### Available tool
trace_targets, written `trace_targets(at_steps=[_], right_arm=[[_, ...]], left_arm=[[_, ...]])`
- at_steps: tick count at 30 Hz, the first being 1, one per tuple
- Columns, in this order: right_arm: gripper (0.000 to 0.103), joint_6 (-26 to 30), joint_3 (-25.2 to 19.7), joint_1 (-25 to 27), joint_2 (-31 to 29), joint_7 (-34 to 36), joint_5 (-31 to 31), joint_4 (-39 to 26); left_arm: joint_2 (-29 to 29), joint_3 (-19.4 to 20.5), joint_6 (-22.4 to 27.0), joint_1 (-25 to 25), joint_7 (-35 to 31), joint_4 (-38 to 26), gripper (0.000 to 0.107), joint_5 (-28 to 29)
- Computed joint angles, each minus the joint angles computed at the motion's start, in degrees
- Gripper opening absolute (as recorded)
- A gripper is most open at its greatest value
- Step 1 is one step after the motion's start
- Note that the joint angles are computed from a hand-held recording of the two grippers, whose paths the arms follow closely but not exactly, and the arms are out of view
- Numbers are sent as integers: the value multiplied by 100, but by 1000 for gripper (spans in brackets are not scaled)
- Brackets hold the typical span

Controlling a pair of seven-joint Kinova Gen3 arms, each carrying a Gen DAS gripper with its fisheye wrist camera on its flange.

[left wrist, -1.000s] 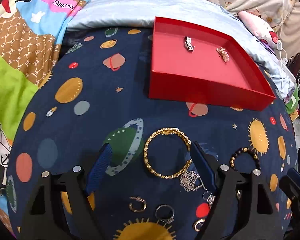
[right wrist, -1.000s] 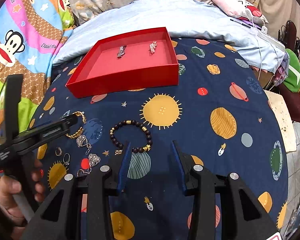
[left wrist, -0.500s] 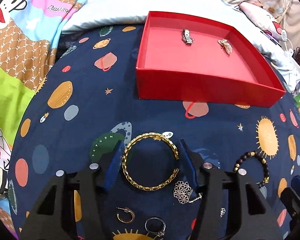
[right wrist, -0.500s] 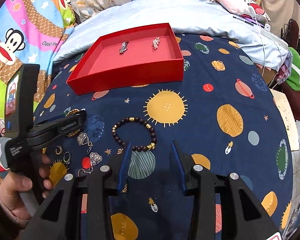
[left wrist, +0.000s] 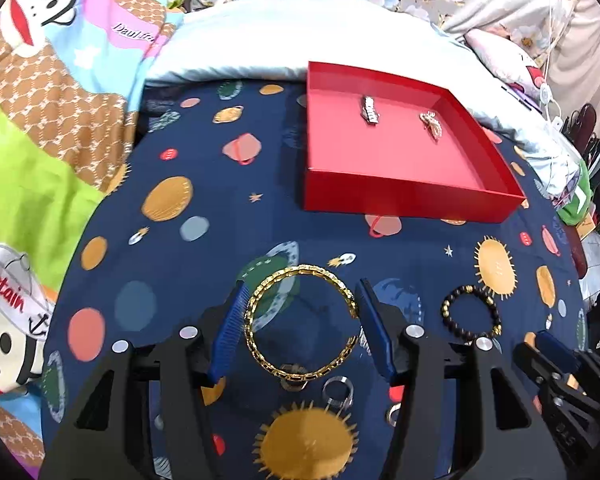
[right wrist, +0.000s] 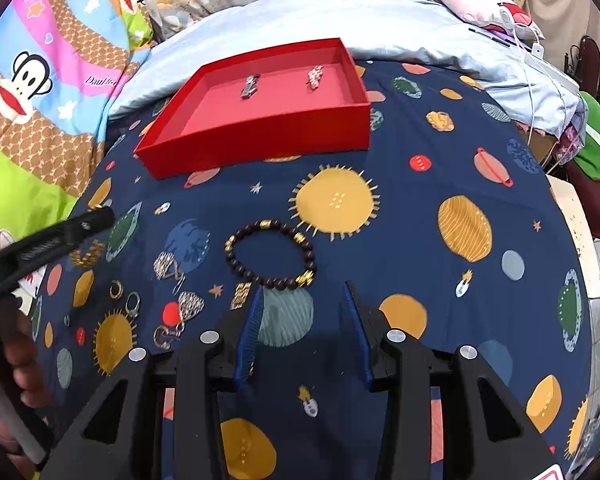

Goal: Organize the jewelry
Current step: 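Move the left tool to the gold twisted bangle and grasp it, then grasp the gold wristwatch with the right tool while the left tool holds the bangle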

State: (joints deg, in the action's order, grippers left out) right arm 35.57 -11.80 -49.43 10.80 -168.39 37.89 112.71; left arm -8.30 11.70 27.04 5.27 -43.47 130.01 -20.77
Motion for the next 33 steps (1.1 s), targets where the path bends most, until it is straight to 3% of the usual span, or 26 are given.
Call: trace_targets(at_steps=[3,11,14,16,17,25,33], right_arm=[[40,-106,-54,2,78,148,-151,0],[35,-153,61,-323,423,317,-250,-165],[27,-30,154,-514,485,234,-153,-188],[13,28,143,-522,494,300,-179,-215],[11,-8,135,-497,473,324,-227,-196],[11,-6,117,-580,173,17,-36,-54],[11,75,-196,-279,-361,-83,53,-31]], left_arm=[[-234,-188,89,69,-339,86,53,364],[-590,-107,247,-9,-785,306,53,861],[-670,-76,277,-18,-910,362,53,990],[-706,-39,294,-29,-962,380,53,1048],[-720,-23,302,-27,-983,389,53,1081],[-865,84,374,-55,-1072,397,53,1216],[-1066,-218,547,143,-1579,291,53,1645]])
